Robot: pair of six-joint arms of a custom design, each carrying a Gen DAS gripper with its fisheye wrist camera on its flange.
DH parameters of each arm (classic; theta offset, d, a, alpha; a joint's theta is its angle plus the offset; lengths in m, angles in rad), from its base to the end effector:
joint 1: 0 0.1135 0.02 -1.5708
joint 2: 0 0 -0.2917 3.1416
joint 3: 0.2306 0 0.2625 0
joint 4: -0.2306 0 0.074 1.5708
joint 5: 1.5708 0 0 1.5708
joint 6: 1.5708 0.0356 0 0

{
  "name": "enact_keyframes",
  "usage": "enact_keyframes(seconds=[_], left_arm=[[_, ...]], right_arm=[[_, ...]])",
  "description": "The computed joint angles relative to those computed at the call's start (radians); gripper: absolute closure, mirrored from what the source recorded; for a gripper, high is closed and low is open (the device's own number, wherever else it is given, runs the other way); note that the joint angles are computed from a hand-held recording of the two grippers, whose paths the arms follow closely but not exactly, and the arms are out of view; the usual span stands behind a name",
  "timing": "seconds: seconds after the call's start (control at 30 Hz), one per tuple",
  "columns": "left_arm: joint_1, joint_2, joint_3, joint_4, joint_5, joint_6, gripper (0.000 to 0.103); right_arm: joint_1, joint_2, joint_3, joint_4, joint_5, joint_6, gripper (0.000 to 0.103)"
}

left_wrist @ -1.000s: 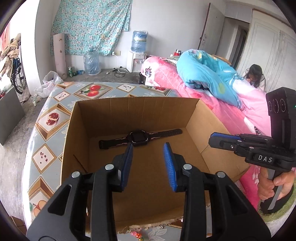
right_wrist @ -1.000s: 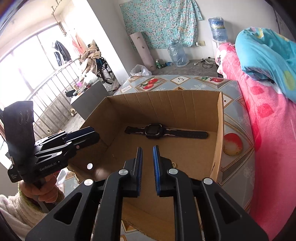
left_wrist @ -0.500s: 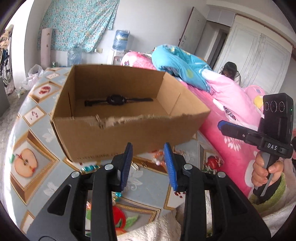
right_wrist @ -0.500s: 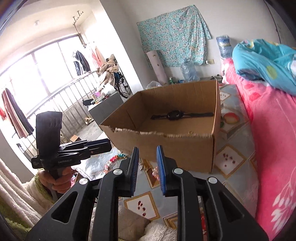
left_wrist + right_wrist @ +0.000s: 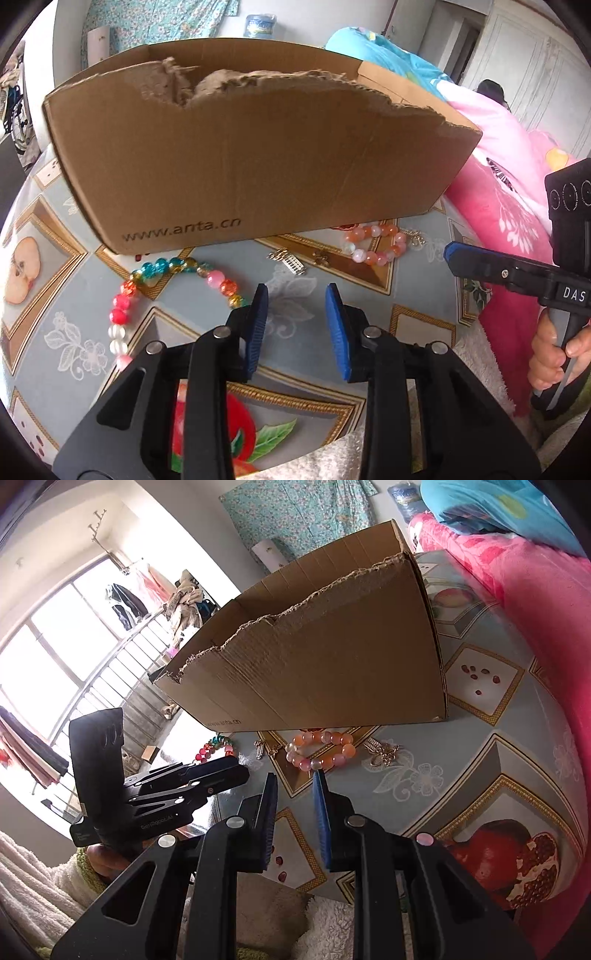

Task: Organize jewelry

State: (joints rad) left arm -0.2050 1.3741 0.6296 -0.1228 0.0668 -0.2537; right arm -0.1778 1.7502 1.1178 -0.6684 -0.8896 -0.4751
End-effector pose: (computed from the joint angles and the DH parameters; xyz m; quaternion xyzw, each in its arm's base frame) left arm 0.2565 -0.0558 0.1870 -0.0113 0.9382 -0.1088 0.3282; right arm 0.3389 -0.0328 0.2049 -0.1897 0.8760 0.3649 0.2518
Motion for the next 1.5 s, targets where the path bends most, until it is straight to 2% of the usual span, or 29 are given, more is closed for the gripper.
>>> enact_keyframes(seconds=[0.23,0.4,0.43,0.47,0.57,0.7,0.8,1.0,1.2,1.33,1.5], left_arm=[[0.027,-0.045,-0.007,-0.063,-0.029,-0.002,0.073],[-0.031,0.033,0.044,0.006,-0.066,0.029,0.074],[-0.044,0.054,0.057,0.020,-0.089,0.036,0.075],[-0.049,0.069,0.063,0.029,-0.099,0.045,0.080],[-0.051,0.124,0.095,0.032,-0.100,0.065,0.086],[-0.094,0.150,0.105,0.046,-0.197,0.108,0.096],[-0.112,0.143,0.102,0.036,-0.213,0.132,0.099],[-0.154,0.099,0.072,0.005,-0.241,0.141,0.099],[-0.138,0.054,0.046,-0.018,-0.186,0.108,0.099],[-0.102,0.025,0.027,0.026,-0.171,0.086,0.098],[-0.074,0.088,0.070,0.056,-0.189,0.083,0.083]], right_arm=[[0.024,0.015,-0.007,0.015,0.016,-0.009,0.083],[0.045,0.010,-0.020,0.045,0.035,-0.008,0.083],[0.049,0.005,-0.024,0.052,0.041,-0.008,0.083],[0.052,0.000,-0.028,0.057,0.046,-0.009,0.083],[0.054,-0.006,-0.032,0.063,0.053,-0.017,0.083],[0.064,0.000,-0.031,0.071,0.051,-0.007,0.083],[0.072,0.003,-0.030,0.076,0.055,-0.006,0.083],[0.082,-0.002,-0.036,0.087,0.063,0.002,0.083],[0.086,-0.020,-0.044,0.083,0.068,-0.002,0.083],[0.100,-0.041,-0.059,0.087,0.073,0.003,0.083],[0.115,-0.064,-0.069,0.088,0.079,0.005,0.083]])
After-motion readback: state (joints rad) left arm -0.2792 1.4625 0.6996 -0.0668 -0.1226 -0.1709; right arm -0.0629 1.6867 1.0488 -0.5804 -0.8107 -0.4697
